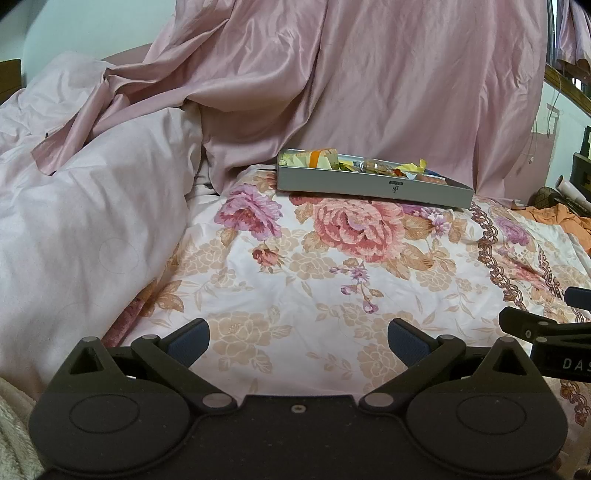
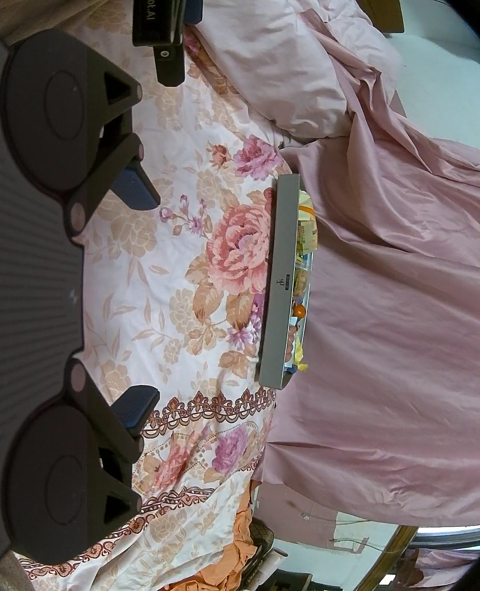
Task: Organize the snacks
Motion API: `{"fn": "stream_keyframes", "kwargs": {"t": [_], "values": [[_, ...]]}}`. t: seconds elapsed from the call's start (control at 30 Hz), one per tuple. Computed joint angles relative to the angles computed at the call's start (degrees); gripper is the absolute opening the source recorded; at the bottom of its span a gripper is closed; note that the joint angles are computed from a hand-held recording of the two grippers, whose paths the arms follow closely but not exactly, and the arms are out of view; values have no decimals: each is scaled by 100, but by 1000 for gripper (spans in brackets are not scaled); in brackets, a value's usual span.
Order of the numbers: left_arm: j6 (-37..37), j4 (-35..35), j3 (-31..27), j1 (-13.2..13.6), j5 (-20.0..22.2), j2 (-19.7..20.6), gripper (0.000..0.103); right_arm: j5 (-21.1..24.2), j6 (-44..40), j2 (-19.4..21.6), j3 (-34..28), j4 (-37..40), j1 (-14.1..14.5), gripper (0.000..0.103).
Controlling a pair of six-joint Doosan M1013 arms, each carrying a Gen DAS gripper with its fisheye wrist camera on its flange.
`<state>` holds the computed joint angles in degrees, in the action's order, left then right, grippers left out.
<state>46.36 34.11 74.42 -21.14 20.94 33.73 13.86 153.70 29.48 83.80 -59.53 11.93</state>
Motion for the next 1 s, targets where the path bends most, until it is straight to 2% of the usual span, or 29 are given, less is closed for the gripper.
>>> {"fn": "stream_keyframes", "kwargs": {"t": [0.17,0.23,0.3,0.43,0.53,1.0], "values": [[34,31,54,-20,-45,-15,102,-6,-36,-1,16,26,2,103],[-168,292,81,-44,-38,-29,102,-5,-52,-1,15,40,3,103],[-445,640,69,-83,67,-26,102,-3,-71,-3,19,60,2,103],[-356,688,-61,-135,395,24,102,4,-122,3,-1,107,1,103],[-611,1024,-12,-160,390,-1,102,6,-174,6,-6,151,1,103],[-728,1071,-33,-152,423,6,102,15,-441,3,-5,392,-1,103]]}}
